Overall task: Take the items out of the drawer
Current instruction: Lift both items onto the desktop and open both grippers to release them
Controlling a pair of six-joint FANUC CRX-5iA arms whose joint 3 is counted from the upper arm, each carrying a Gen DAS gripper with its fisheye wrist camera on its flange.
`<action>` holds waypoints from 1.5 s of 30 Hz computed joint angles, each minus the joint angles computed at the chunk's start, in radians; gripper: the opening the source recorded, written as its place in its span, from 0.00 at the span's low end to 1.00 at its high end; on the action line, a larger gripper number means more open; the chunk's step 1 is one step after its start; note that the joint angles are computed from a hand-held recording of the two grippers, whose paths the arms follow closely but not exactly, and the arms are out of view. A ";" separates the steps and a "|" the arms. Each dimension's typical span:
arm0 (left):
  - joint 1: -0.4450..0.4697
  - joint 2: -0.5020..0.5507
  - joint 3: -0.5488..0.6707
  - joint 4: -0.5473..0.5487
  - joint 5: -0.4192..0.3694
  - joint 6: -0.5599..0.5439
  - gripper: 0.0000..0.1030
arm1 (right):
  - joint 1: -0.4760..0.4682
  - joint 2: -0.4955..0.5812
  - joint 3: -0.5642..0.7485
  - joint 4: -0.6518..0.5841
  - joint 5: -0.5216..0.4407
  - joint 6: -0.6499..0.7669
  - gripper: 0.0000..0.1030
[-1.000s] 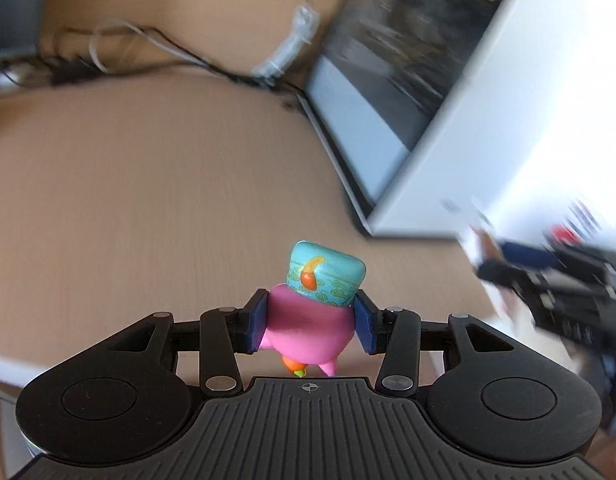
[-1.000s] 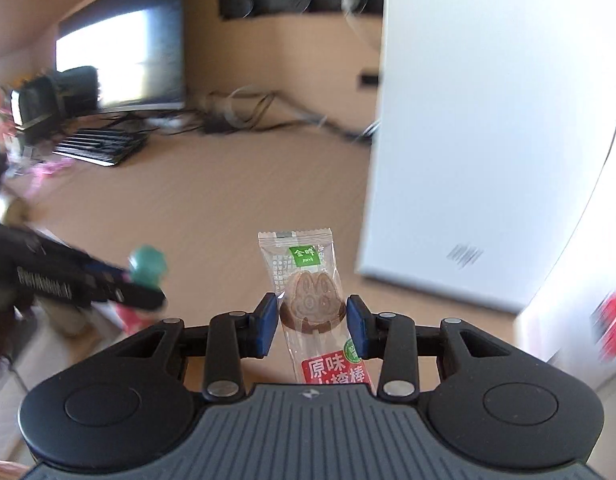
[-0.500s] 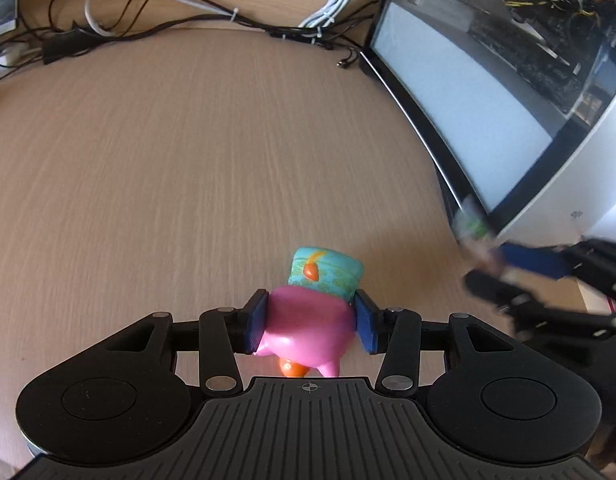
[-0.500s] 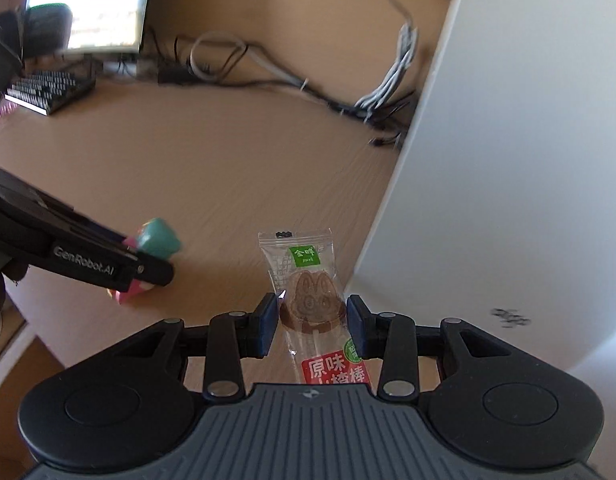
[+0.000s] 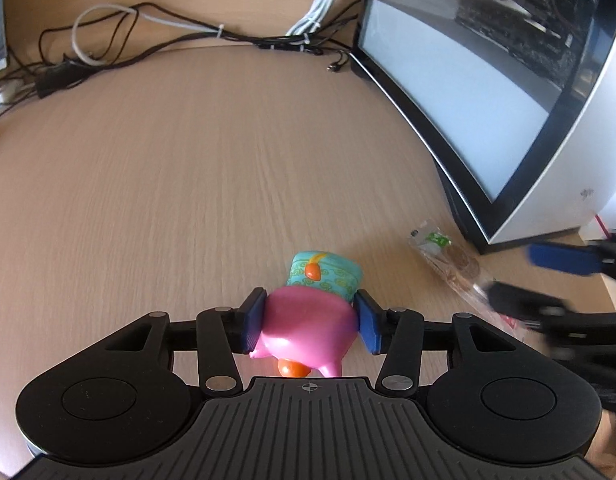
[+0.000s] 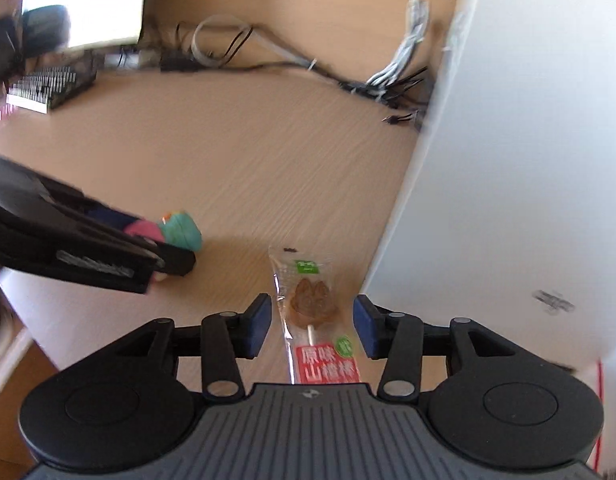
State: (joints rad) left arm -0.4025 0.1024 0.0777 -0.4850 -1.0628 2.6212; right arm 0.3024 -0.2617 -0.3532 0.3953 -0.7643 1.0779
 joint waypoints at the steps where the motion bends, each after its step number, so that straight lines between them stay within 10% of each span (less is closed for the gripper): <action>1: 0.006 -0.016 -0.019 0.008 0.027 -0.003 0.50 | 0.001 -0.024 -0.013 0.002 -0.002 -0.028 0.50; 8: -0.117 -0.123 -0.029 -0.237 -0.015 0.169 0.51 | 0.037 -0.163 -0.115 0.110 -0.060 -0.243 0.50; 13: -0.036 -0.082 -0.011 -0.015 -0.037 -0.096 0.52 | 0.042 -0.199 -0.129 0.085 -0.098 -0.268 0.51; 24: -0.069 -0.078 -0.076 -0.089 0.067 0.091 0.52 | 0.098 -0.282 -0.187 0.132 -0.180 -0.340 0.51; 31: -0.109 0.040 0.059 -0.083 -0.093 -0.174 0.53 | 0.101 -0.309 -0.205 0.142 -0.185 -0.358 0.51; 36: -0.114 0.020 0.021 -0.074 -0.007 -0.150 0.53 | 0.112 -0.310 -0.208 0.137 -0.190 -0.342 0.51; 40: -0.074 0.012 -0.005 0.022 0.077 -0.189 0.90 | 0.102 -0.304 -0.204 0.109 -0.192 -0.332 0.51; 45: -0.078 0.032 0.006 0.009 0.095 -0.156 0.94 | 0.088 -0.295 -0.211 0.112 -0.184 -0.350 0.51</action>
